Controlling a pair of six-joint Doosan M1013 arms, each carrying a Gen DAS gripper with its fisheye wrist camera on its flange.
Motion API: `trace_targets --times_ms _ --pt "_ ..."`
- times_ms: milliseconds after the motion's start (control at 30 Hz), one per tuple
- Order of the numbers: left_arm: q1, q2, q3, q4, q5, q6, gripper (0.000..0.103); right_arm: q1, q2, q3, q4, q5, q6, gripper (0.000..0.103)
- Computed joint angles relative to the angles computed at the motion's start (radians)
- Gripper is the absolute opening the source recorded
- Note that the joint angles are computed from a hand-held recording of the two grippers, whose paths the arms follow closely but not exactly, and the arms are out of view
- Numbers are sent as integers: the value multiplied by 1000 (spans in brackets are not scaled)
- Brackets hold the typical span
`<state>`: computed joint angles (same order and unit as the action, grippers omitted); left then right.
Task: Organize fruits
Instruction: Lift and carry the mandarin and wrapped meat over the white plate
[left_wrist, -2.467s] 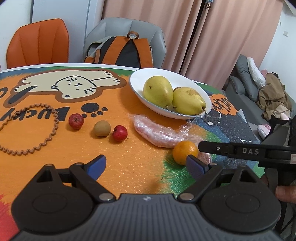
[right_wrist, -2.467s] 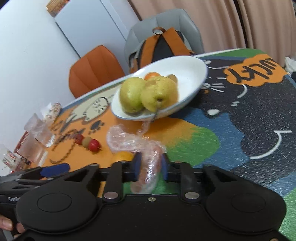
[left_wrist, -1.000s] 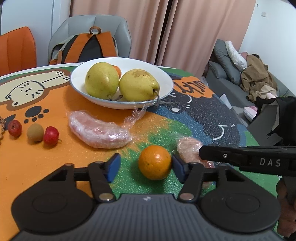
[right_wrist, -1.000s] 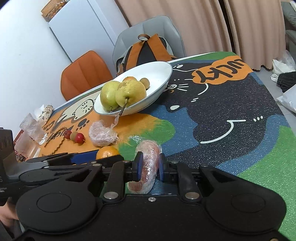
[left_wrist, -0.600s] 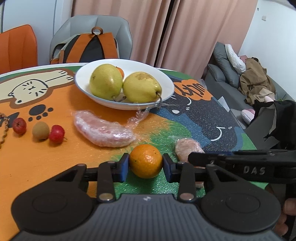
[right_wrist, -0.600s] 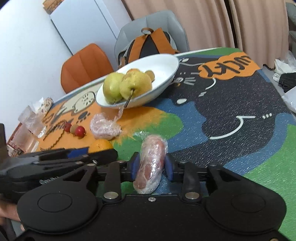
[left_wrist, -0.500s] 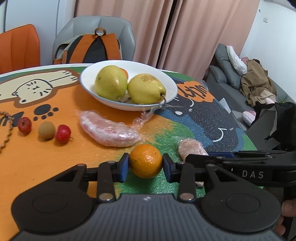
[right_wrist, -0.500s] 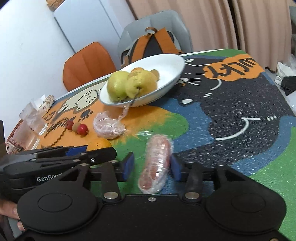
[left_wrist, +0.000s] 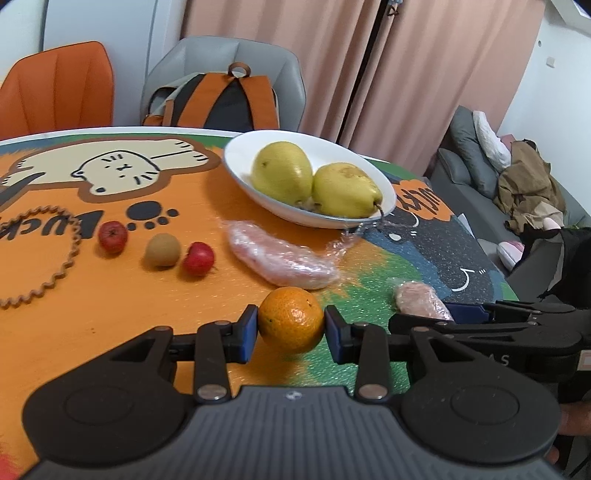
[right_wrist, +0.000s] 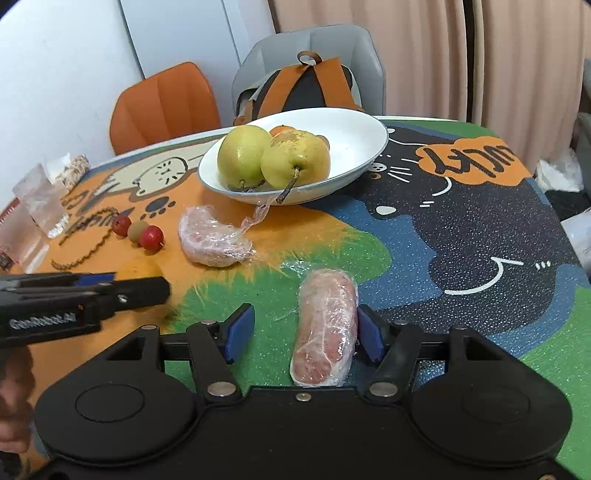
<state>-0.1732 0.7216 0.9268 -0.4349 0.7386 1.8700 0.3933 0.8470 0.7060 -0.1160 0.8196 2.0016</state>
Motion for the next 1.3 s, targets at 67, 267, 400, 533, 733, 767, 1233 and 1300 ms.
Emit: trace_targets --times_ms 67,267,400,533,733,767,1233,1300 --pt "4 -6 10 -7 -9 3 37 10 10 -19 -48 26 11 57" --pt "14 -15 22 -7 -20 -15 37 19 17 -35 -96 41 20 30" --pt "18 -22 30 -16 -33 -8 37 20 11 -22 -89 17 18 28" --pt "20 -25 34 -14 -43 -11 37 20 3 -9 -88 -9 14 24" --pt "21 -24 31 -17 -47 -12 37 20 -8 9 -78 -50 3 22" --pt "22 -24 29 -17 -48 -12 37 19 -11 11 -76 -59 4 22" --pt "21 0 -24 -26 -45 5 37 7 -16 -12 -109 -100 46 22" --pt "20 5 -38 -26 -46 10 37 4 -12 -23 -117 -97 47 22"
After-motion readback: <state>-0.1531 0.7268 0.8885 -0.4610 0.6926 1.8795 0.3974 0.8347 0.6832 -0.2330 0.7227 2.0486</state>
